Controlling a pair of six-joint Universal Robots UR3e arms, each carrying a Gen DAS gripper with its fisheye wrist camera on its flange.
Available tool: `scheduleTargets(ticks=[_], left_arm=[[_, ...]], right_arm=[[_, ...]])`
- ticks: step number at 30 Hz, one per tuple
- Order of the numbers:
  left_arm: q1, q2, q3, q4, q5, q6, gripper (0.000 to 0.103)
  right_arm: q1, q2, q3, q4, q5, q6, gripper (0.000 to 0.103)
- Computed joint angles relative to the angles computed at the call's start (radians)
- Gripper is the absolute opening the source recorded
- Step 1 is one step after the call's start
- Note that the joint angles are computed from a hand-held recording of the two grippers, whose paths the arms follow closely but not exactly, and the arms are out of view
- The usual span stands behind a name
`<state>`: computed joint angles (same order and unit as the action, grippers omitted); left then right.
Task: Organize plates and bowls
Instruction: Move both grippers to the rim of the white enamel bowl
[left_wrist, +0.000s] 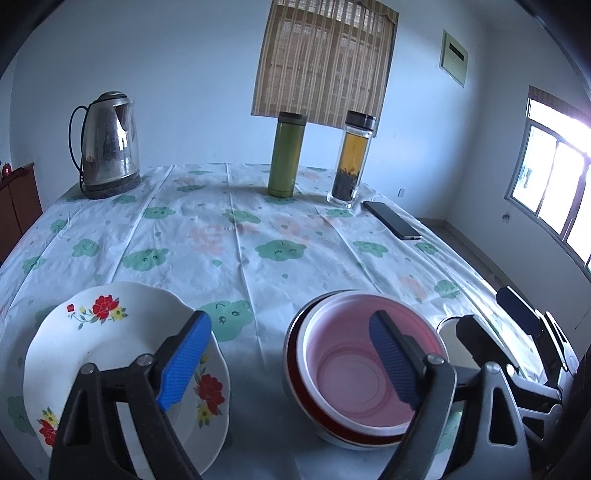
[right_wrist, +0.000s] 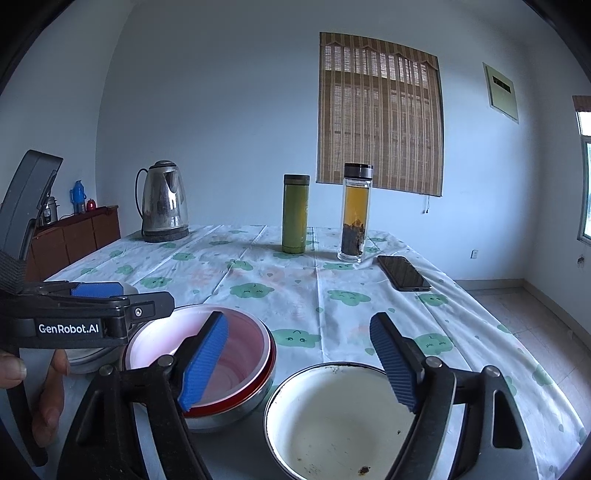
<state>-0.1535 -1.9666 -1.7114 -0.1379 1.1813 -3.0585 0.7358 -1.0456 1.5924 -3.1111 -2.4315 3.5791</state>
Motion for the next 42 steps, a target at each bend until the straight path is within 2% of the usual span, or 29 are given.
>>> scheduleTargets(ticks=[9,17,23,27,31,32,34,36,38,41,42], left_arm=[[-0.010,0.003,-0.029,0.066,0.016,-0.003,0.089],[-0.018,0.027,-0.068,0.118,-0.013,0.017,0.089],[-0.029,0.031,-0.075,0.115,-0.016,0.027,0.087],[-0.036,0.037,-0.070,0.076,-0.026,0.030,0.081],[-0.052,0.047,-0.063,0.014,-0.042,0.047,0.065],[-0.062,0.051,-0.068,0.015,-0.039,0.056,0.064],[-0.080,0.060,-0.076,0.007,-0.037,0.070,0.060],[-0.085,0.066,-0.067,-0.028,-0.050,0.073,0.057],[-0.091,0.073,-0.058,-0.066,-0.059,0.077,0.057],[-0.104,0.078,-0.052,-0.082,-0.044,0.085,0.057],[-0.107,0.079,-0.050,-0.085,-0.040,0.085,0.057]], right_arm=[[0.011,-0.015,0.027,-0.013,-0.010,0.014,0.081],[0.056,-0.086,0.115,0.050,-0.109,0.107,0.081],[0.053,-0.178,0.223,0.098,-0.113,0.176,0.081],[0.031,-0.235,0.284,0.126,-0.094,0.227,0.081],[0.002,-0.283,0.337,0.127,-0.045,0.244,0.081],[-0.006,-0.295,0.351,0.122,-0.027,0.244,0.081],[-0.030,-0.316,0.371,0.126,0.015,0.244,0.077],[-0.054,-0.336,0.384,0.145,0.066,0.244,0.057],[-0.082,-0.358,0.401,0.163,0.120,0.249,0.051],[-0.101,-0.375,0.413,0.192,0.157,0.264,0.049],[-0.106,-0.378,0.412,0.204,0.166,0.266,0.045]])
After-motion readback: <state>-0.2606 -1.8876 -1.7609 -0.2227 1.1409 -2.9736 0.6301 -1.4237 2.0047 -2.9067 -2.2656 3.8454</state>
